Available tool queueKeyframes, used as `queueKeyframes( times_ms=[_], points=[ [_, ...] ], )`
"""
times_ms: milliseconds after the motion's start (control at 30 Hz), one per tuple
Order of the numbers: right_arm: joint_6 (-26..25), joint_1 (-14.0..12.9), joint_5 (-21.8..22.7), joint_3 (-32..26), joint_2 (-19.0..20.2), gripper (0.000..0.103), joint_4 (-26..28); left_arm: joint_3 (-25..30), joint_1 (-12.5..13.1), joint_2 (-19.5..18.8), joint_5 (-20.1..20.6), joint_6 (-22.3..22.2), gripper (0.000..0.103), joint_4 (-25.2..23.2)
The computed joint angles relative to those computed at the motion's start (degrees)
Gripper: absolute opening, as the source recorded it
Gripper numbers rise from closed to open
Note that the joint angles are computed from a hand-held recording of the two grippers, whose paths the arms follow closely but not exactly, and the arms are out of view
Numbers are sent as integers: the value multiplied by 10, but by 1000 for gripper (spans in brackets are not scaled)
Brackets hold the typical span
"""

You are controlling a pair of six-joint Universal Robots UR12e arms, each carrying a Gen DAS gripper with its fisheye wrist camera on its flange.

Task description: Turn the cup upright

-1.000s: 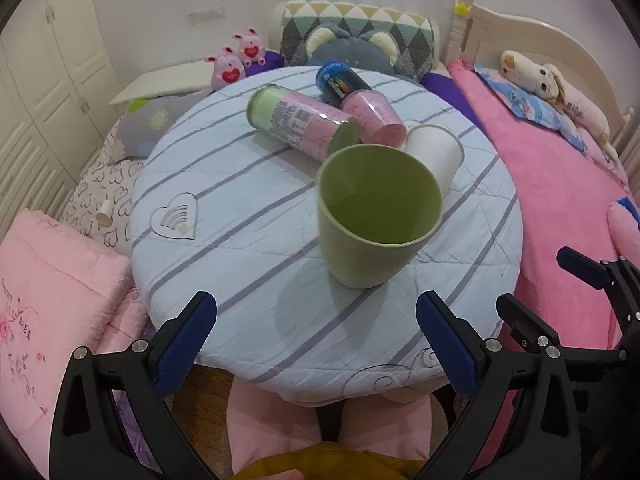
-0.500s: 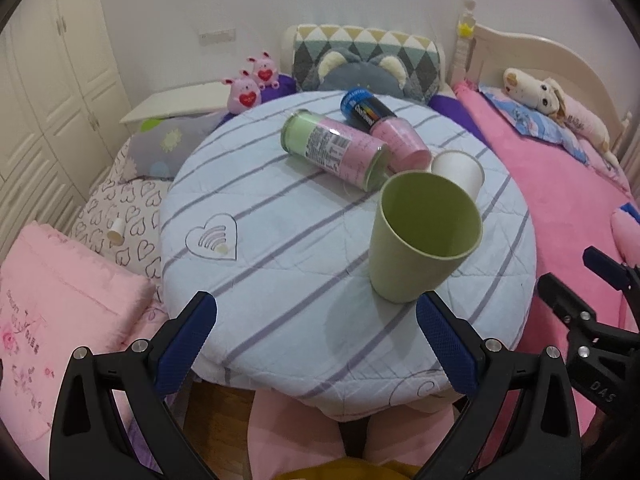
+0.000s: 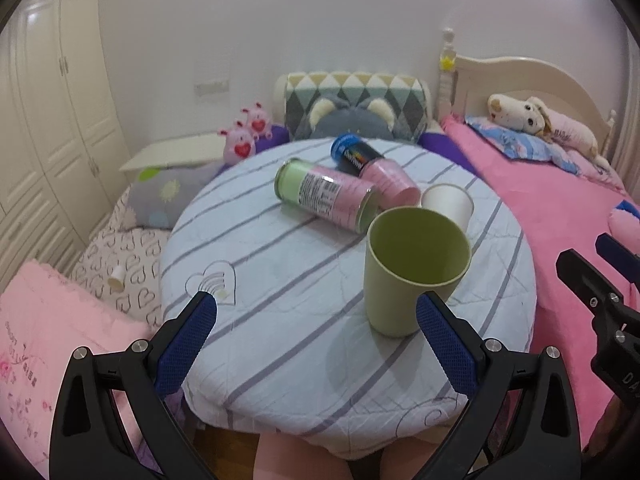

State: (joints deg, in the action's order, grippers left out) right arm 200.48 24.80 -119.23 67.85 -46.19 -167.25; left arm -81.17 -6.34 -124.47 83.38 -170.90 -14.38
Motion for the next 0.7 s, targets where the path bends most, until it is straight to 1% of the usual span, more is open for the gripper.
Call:
queueKeyframes(
  times_ms=[133, 200, 333, 467, 567, 700],
  points=[
    [2, 2, -15, 7, 6, 81, -43, -7, 1, -5, -12, 2, 101, 38],
    [3, 2, -20, 9, 7, 81, -50, -8, -2, -8, -4, 9, 101, 51],
    [11, 1, -15, 16, 9, 81, -63, -13, -6, -12, 7, 15, 101, 83],
    [17, 3, -24, 20, 12, 81, -77, -20, -5, -13, -6, 16, 101, 108],
    [18, 5, -33, 22, 15, 81, -86, -27, -6, -15, -7, 18, 101, 134],
    [16, 7, -38, 27, 16, 81, -94, -35, -6, -15, -15, 19, 101, 157]
  ],
)
